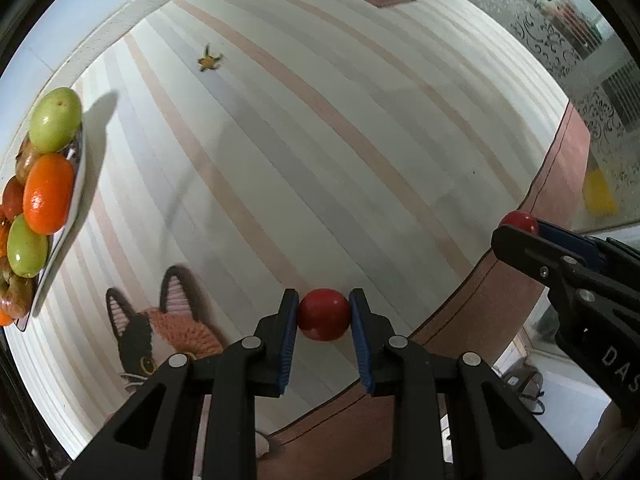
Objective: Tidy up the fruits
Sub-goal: 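Grasp a small red tomato with each tool beside the cat mat, then lower the tomatoes into gaps on the plate with both tools and open them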
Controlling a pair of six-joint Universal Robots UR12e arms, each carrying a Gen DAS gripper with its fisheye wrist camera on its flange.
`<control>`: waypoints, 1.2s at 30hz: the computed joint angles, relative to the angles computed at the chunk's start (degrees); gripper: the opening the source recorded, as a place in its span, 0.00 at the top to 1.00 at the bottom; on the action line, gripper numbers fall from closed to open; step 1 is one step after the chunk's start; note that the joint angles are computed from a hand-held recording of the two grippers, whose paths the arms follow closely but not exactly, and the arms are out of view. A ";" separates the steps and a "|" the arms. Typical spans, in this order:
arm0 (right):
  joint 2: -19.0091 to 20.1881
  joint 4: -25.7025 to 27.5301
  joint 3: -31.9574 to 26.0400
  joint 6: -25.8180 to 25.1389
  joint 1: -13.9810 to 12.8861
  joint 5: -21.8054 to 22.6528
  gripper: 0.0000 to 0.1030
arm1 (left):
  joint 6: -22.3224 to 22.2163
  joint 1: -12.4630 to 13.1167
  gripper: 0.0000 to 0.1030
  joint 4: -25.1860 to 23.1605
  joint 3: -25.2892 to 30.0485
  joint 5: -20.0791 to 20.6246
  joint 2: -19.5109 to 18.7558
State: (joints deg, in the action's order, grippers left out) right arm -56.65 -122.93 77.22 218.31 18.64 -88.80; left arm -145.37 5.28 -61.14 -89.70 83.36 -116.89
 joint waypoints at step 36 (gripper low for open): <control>35.19 19.60 -61.32 -23.22 7.86 16.97 0.68 | -40.47 20.22 0.77 -2.75 14.83 -12.52 -7.51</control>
State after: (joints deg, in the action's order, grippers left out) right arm -21.46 -103.33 15.90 195.09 26.50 -71.83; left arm -185.85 25.50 -63.89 -74.86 70.85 -124.40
